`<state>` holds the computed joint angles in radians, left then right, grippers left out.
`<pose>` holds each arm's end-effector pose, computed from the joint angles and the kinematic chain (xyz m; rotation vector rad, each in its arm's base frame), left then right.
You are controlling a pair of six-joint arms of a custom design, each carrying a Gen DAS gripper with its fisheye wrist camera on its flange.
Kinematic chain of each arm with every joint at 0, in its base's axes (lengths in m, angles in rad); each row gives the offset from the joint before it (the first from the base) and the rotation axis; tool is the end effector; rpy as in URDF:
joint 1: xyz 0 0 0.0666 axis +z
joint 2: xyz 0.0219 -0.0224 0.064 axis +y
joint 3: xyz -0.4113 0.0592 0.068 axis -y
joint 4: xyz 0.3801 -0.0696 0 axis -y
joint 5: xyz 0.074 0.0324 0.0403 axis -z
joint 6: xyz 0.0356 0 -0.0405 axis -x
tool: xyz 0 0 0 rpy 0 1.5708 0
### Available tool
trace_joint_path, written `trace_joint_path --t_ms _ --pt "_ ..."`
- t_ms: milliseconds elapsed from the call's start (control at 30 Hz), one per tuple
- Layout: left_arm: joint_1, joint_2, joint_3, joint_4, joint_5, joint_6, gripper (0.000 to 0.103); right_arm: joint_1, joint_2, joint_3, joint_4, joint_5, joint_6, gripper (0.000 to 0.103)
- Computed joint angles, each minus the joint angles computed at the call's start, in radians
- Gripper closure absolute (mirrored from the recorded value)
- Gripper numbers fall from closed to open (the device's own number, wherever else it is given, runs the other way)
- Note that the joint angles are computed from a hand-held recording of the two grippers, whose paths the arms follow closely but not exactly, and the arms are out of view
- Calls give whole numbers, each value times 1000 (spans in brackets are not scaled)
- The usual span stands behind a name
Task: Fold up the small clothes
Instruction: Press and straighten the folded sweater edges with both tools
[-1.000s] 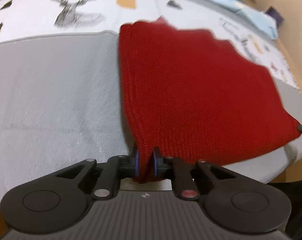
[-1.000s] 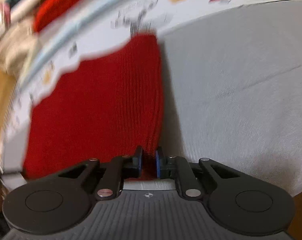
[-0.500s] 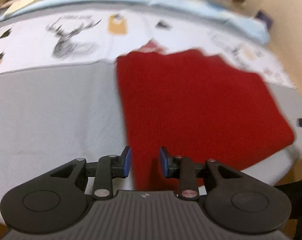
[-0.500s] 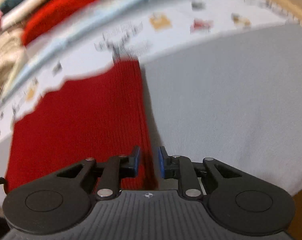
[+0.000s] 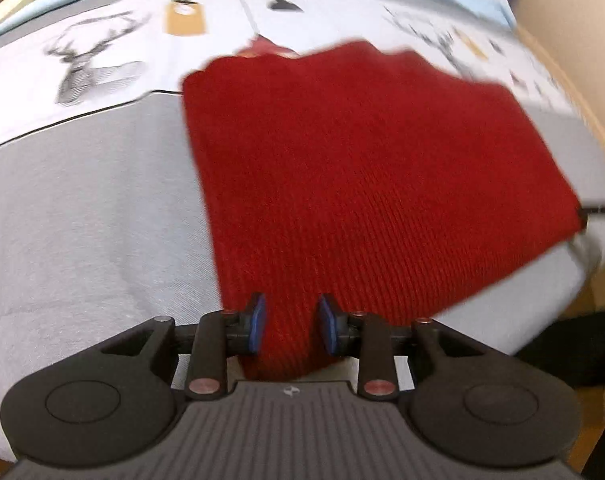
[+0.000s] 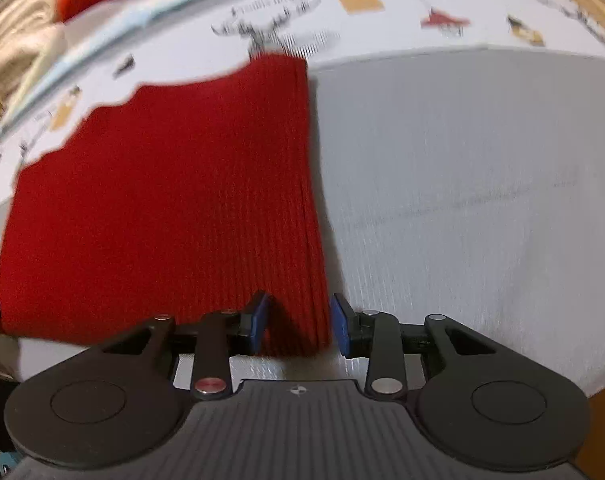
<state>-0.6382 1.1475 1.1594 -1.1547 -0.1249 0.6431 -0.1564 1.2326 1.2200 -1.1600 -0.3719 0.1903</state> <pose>0.2757 -0.1994 0.4385 -0.0436 2.7169 -0.2167 0.3684 -0.0454 0.4375 -0.1461 2.6584 0.4004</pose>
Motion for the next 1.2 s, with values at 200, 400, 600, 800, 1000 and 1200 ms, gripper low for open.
trace_joint_path --t_ms 200,400,600,800,1000,1200 --pt "15 39 21 -92 -36 53 71 22 20 1 -21 75 9 65" --pt "19 -2 27 -87 -111 111 71 9 -37 -17 68 23 -36 63" --pt "43 -8 27 -86 -117 124 71 4 -49 -30 97 12 -46 63" --pt "59 -40 14 -68 -111 148 71 70 -33 -34 86 143 -58 62" --pt "77 -82 0 -58 -102 159 70 114 -109 -93 212 122 -164 62" --pt "125 -158 -27 -50 -96 192 70 215 -96 -117 192 292 -136 62"
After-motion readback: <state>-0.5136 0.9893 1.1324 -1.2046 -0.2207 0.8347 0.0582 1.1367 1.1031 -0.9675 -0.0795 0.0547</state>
